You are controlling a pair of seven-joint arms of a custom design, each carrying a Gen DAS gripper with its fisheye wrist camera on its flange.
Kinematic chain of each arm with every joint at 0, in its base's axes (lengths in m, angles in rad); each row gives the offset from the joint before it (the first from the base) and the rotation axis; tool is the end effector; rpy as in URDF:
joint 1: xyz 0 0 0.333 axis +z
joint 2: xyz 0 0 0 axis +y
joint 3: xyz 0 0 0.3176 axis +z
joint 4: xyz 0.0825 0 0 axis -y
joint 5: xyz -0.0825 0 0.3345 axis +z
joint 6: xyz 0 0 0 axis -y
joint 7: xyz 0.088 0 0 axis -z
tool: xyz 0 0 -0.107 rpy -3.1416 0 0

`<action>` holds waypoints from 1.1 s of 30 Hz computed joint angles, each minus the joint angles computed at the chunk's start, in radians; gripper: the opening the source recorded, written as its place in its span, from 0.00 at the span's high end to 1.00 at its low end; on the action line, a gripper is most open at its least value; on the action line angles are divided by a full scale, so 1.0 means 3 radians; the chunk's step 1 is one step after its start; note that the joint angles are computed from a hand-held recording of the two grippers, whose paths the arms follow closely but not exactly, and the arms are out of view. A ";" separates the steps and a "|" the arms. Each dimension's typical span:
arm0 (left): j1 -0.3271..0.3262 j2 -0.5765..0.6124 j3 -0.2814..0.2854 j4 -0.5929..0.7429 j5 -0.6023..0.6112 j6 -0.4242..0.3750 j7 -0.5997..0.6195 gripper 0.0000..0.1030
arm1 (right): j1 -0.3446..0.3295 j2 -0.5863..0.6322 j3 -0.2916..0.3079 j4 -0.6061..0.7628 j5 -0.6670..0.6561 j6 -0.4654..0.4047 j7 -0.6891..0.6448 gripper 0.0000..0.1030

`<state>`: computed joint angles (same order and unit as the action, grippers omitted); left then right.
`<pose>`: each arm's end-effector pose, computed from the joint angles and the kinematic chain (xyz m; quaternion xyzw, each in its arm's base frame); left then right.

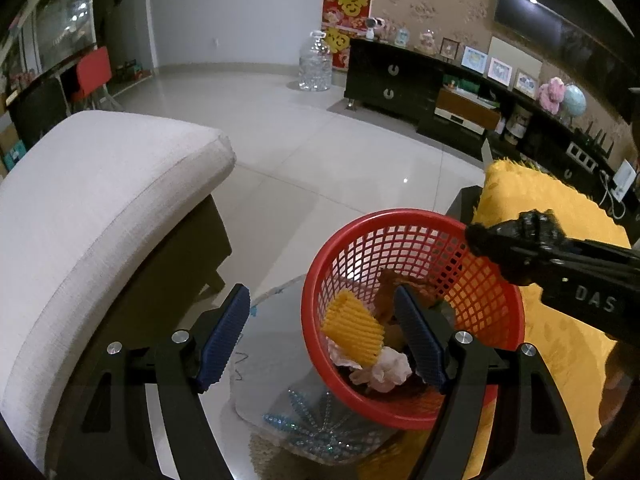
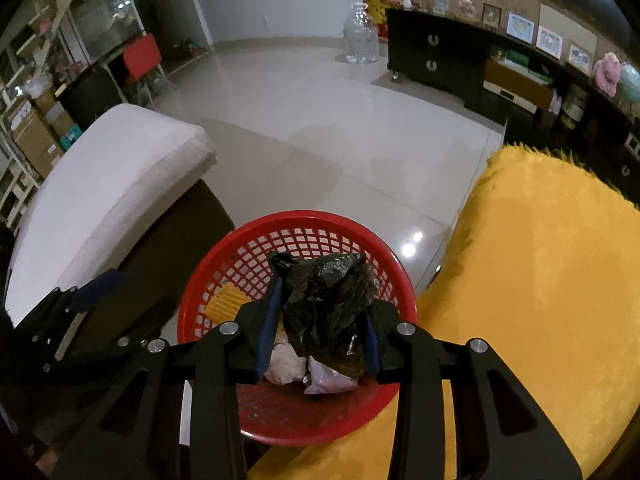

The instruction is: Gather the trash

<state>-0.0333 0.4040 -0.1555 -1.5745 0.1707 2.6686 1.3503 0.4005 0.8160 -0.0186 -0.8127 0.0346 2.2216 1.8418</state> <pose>0.6661 -0.1128 0.5117 -0.6449 0.6833 -0.2650 0.2168 0.7016 0.2904 0.5140 -0.7118 0.6386 -0.1199 0.2666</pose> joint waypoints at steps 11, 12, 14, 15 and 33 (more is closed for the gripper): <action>0.0004 -0.0010 -0.0017 -0.0020 -0.0024 0.0027 0.0047 0.30 | -0.0134 -0.0335 0.0081 -0.0653 0.0298 0.0465 0.0089 0.30; 0.0000 -0.0011 -0.0016 -0.0022 -0.0019 0.0028 0.0046 0.30 | -0.0129 -0.0384 0.0072 -0.0742 0.0289 0.0516 0.0095 0.27; -0.0016 -0.0013 -0.0006 -0.0023 0.0006 0.0028 0.0038 0.29 | -0.0083 -0.0510 0.0011 -0.0976 0.0212 0.0666 0.0141 0.23; -0.0023 -0.0016 -0.0001 -0.0026 0.0019 0.0031 0.0031 0.28 | -0.0048 -0.0579 -0.0032 -0.1105 0.0146 0.0751 0.0183 0.20; -0.0103 -0.0166 0.0092 -0.0209 0.0278 0.0198 -0.0193 0.23 | 0.0224 -0.1463 -0.0255 -0.2608 -0.0848 0.1575 0.0700 0.07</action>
<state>-0.0642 0.3541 -0.1279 -1.6371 0.2540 2.7279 1.2925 0.4676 0.3770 -0.0951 -1.5951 -0.2198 2.6943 2.0517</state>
